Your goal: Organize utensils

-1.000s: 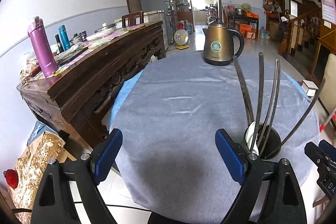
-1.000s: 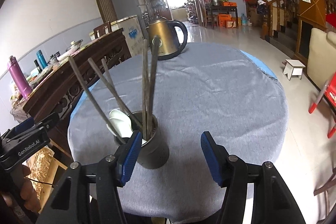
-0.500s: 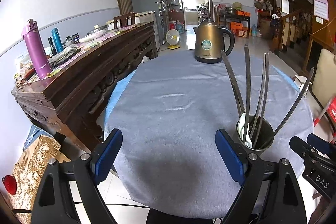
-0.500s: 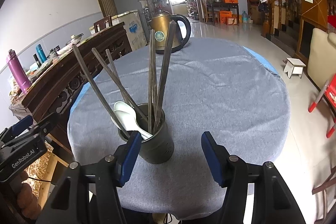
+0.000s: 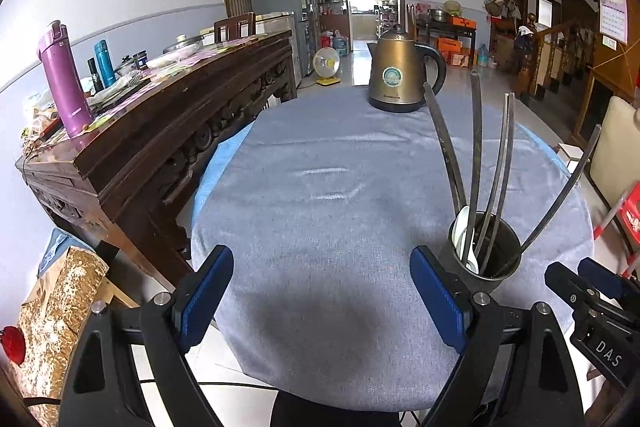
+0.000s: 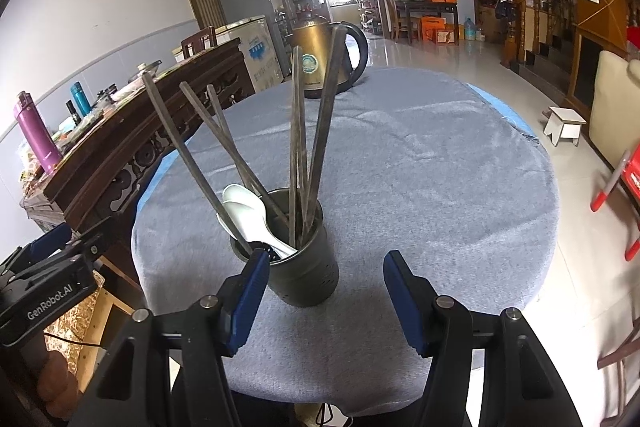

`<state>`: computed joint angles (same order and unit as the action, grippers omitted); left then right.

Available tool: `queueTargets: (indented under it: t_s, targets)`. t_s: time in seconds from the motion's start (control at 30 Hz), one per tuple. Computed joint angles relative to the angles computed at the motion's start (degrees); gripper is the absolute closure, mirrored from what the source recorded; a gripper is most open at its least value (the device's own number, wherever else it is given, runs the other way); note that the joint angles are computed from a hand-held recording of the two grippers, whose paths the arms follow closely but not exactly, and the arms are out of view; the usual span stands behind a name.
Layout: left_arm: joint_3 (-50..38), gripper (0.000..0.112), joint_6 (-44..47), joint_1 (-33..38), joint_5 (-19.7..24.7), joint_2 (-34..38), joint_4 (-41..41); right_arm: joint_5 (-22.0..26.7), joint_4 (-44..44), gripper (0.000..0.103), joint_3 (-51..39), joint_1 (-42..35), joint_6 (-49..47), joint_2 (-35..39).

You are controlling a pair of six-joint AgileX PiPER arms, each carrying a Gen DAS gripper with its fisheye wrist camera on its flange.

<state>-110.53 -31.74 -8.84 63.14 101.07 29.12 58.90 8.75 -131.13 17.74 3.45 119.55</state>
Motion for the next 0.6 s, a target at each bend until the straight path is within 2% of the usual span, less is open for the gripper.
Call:
queueTargets:
  t_s: [0.6]
  targets:
    - [0.4,0.022,0.0,0.6,0.0,-0.1,-1.3,-0.6,0.2,0.04,0.7,0.3,0.1,-0.4]
